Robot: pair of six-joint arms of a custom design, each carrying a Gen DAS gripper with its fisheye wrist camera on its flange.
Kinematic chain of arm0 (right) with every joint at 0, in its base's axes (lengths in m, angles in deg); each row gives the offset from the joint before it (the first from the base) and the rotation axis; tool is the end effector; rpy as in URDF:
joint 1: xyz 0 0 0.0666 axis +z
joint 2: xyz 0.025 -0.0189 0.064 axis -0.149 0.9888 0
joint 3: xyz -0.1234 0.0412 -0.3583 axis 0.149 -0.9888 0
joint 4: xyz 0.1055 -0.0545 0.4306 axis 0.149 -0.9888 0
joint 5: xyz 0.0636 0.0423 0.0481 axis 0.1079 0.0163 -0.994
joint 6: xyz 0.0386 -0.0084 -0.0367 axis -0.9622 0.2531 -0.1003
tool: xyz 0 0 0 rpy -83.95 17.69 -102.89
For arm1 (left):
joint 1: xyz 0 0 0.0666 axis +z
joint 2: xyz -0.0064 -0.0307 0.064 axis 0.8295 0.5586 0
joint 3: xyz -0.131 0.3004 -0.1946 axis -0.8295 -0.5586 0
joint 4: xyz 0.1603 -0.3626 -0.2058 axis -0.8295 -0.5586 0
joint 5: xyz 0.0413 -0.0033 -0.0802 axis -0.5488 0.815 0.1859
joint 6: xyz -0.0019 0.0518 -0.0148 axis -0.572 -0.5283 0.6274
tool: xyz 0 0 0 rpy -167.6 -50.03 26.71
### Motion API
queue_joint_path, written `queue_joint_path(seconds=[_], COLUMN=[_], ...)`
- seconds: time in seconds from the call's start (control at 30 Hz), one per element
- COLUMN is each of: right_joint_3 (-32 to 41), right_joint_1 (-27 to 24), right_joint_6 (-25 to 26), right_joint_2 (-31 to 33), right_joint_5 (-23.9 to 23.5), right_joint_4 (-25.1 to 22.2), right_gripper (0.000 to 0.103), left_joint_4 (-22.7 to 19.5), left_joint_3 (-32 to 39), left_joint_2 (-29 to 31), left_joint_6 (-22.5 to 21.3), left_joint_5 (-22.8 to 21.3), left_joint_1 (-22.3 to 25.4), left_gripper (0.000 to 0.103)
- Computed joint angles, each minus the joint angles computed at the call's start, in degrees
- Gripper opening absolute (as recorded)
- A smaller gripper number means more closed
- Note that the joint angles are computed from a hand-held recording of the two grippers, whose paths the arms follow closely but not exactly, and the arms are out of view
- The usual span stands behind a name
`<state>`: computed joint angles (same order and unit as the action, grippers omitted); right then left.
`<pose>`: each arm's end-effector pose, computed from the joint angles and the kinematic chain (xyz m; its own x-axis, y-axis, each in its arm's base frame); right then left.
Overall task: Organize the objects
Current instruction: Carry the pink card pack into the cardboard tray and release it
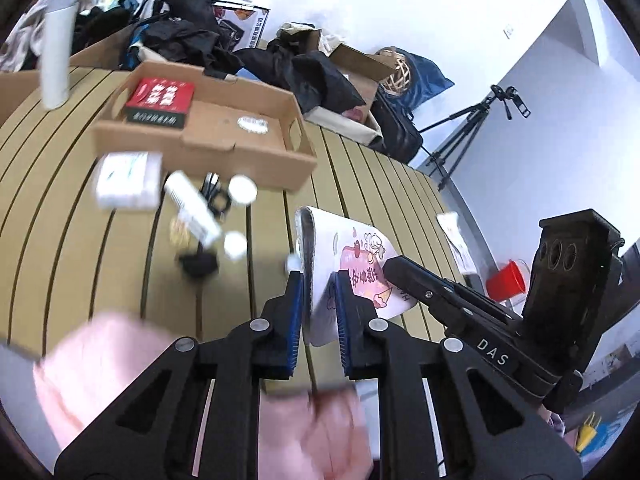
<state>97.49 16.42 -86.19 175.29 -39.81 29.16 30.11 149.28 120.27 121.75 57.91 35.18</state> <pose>0.5660 0.2744 0.4211 -0.7175 -0.1236 -0.6855 -0.4626 0.8204 0.3362 0.5018 -0.1968 0.4437 -0.7637 -0.3227 -0.5592 0.0042 0.8636 -0.5042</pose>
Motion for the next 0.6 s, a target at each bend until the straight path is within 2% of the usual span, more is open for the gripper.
queue_joint_path(seconds=[0.17, 0.33, 0.43, 0.5, 0.6], right_joint_3=[-7.1, -6.9, -4.2, 0.1, 10.7], right_joint_1=[2.4, 2.8, 2.7, 2.2, 0.9], right_joint_6=[-0.4, -0.2, 0.7, 1.4, 2.1], right_joint_2=[-7.1, -7.9, -6.4, -3.4, 3.8], right_joint_5=[1.6, 2.6, 3.1, 3.1, 2.2], right_joint_4=[0.5, 0.9, 0.7, 0.1, -2.1], right_gripper=[0.007, 0.007, 0.007, 0.007, 0.007], left_joint_4=[0.8, 1.6, 1.4, 0.3, -1.8], left_joint_3=[-5.1, -4.4, -1.6, 3.9, 13.4], left_joint_2=[-5.6, -6.2, -4.2, -0.1, 7.2], left_joint_6=[2.2, 1.3, -0.5, -2.7, -5.2], left_joint_5=[1.3, 1.2, 2.5, 4.3, 7.0], left_joint_1=[-1.0, -0.5, 1.0, 3.0, 5.9], left_gripper=[0.012, 0.012, 0.012, 0.012, 0.012])
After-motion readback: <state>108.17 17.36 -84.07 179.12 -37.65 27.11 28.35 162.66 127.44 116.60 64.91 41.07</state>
